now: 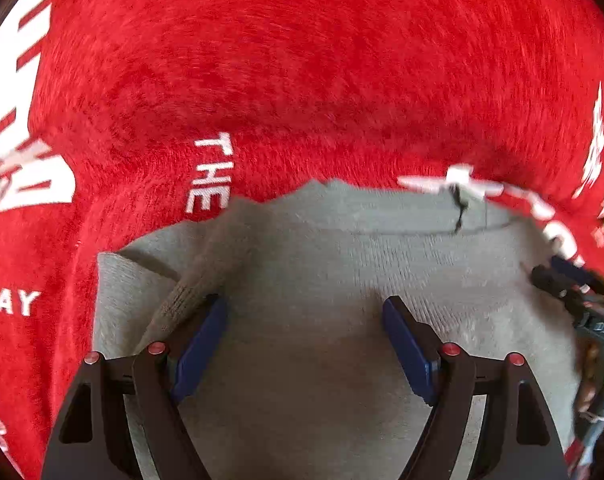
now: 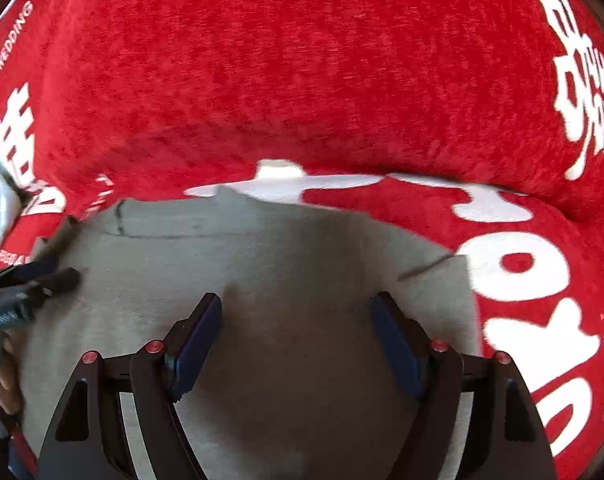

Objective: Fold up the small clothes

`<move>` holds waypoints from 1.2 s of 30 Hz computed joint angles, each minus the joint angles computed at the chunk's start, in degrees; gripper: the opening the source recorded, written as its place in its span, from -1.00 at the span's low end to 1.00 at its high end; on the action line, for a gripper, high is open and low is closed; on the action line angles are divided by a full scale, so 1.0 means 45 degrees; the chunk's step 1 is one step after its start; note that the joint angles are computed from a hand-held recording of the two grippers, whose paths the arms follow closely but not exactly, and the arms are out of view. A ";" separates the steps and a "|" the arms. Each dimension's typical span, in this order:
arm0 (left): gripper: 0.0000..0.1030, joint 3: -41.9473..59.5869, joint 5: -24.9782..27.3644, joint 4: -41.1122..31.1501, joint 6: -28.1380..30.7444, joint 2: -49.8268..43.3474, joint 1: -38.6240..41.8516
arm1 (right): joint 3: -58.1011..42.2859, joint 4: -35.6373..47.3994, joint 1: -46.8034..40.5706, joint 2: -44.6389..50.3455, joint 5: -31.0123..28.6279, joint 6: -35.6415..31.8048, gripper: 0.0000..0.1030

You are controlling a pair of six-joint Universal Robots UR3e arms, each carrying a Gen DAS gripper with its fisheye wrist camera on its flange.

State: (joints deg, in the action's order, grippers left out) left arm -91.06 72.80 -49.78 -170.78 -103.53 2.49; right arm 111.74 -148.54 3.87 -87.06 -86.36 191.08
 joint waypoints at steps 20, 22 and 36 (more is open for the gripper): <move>0.61 -0.4896 0.2471 0.1921 0.0305 0.4563 -0.1214 | 0.2278 -0.0260 0.2643 -0.2449 -0.2816 0.1427 0.55; 0.61 -0.5048 0.2094 0.1353 0.0272 0.5132 -0.0516 | 0.2651 0.0192 0.2535 -0.3166 -0.3234 0.1723 0.55; 0.62 -0.9182 0.1402 -0.0321 0.0548 1.1591 0.0087 | 0.3134 0.0168 0.8307 -0.3065 -0.6146 0.4548 0.57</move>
